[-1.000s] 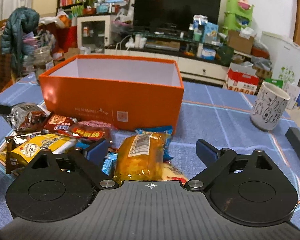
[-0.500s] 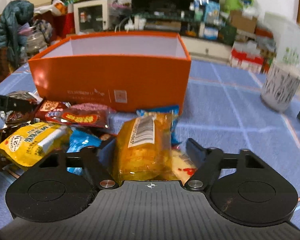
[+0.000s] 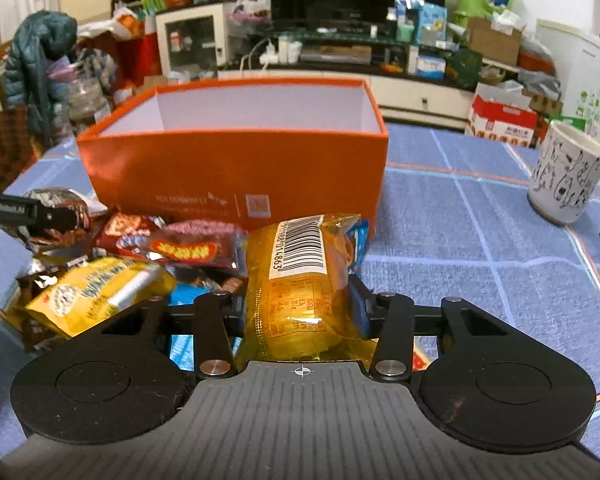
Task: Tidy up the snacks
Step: 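Lift both snacks over the orange box and open both tools to drop them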
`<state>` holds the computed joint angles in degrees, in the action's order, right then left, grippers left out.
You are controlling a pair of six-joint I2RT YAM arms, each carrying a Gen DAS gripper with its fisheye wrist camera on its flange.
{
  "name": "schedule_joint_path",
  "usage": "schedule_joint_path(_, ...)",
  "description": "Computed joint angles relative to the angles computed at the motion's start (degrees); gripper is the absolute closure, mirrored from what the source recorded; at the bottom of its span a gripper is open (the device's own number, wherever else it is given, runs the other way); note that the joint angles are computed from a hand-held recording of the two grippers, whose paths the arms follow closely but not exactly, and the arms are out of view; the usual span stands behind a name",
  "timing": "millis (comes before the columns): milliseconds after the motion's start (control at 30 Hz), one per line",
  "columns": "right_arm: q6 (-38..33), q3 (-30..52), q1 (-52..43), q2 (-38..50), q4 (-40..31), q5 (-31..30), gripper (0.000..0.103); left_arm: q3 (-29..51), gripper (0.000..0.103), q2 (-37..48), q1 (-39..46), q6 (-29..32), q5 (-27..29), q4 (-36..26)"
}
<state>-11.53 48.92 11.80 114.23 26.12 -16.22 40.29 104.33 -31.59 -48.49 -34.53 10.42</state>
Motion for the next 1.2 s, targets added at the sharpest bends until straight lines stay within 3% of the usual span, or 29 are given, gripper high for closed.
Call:
schedule_joint_path(600,-0.51,-1.4,0.72,-2.19,0.01,-0.3,0.072,5.16,0.04,-1.9,-3.2,-6.88,-10.89,-17.33)
schedule_joint_path(1200,-0.84,-2.01,1.0,-2.56,-0.09,-0.22,0.072,2.57,0.04,-5.68,-6.69,-10.25,-15.0,-20.14)
